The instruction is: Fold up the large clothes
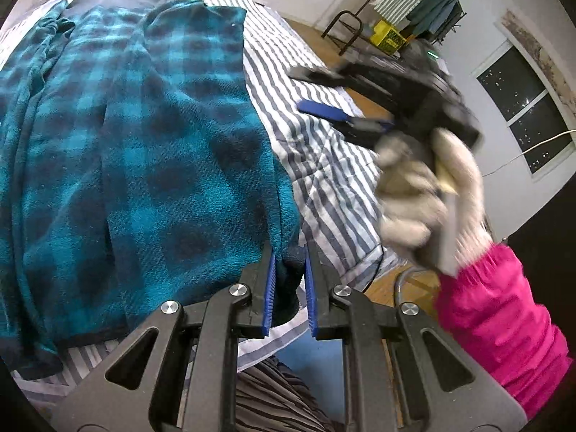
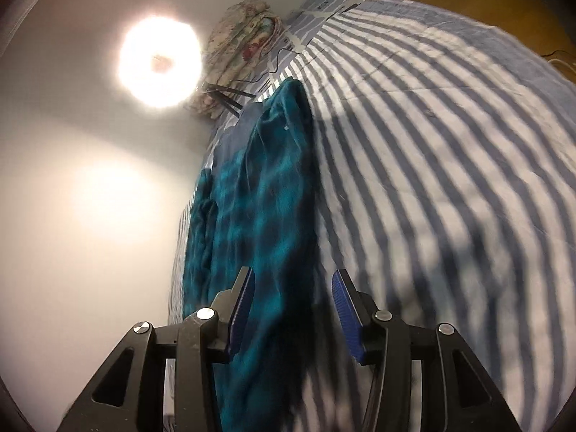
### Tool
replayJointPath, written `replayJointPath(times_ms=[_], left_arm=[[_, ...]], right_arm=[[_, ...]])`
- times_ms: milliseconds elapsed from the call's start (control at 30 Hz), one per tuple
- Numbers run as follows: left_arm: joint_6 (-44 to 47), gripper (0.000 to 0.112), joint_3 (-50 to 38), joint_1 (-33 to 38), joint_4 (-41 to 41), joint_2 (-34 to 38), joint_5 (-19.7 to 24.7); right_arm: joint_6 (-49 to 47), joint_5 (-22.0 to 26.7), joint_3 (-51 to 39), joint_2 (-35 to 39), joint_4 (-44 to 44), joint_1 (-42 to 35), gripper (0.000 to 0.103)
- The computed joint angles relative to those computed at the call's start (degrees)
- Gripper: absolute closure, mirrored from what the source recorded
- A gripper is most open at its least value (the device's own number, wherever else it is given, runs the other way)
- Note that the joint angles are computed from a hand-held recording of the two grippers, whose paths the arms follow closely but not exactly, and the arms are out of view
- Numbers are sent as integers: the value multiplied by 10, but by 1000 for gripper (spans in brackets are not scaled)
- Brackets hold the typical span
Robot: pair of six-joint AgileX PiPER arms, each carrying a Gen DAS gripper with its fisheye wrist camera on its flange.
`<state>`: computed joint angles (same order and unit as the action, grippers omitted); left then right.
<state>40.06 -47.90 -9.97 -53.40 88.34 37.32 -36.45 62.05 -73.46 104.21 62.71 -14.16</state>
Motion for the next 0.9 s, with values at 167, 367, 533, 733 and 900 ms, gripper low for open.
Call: replayJointPath(times_ms=[167,367,533,733,900], left_arm=[[51,100,10,41,-40,-3,35],[98,100,5,91,-76,10,87],[125,100,0,119,-94,28,116],[160,100,6,159,-117,44,148],[185,100,22,203,-132,49,173]], right_arm=[[123,-26,-145,85,-57,62,48],[259,-37,-308,192,-179,115,48],[276,-17,-378,247,-163,135,81],[340,7,-468,246,-280,192,95],[406,60,-575,248,-467,282,96]])
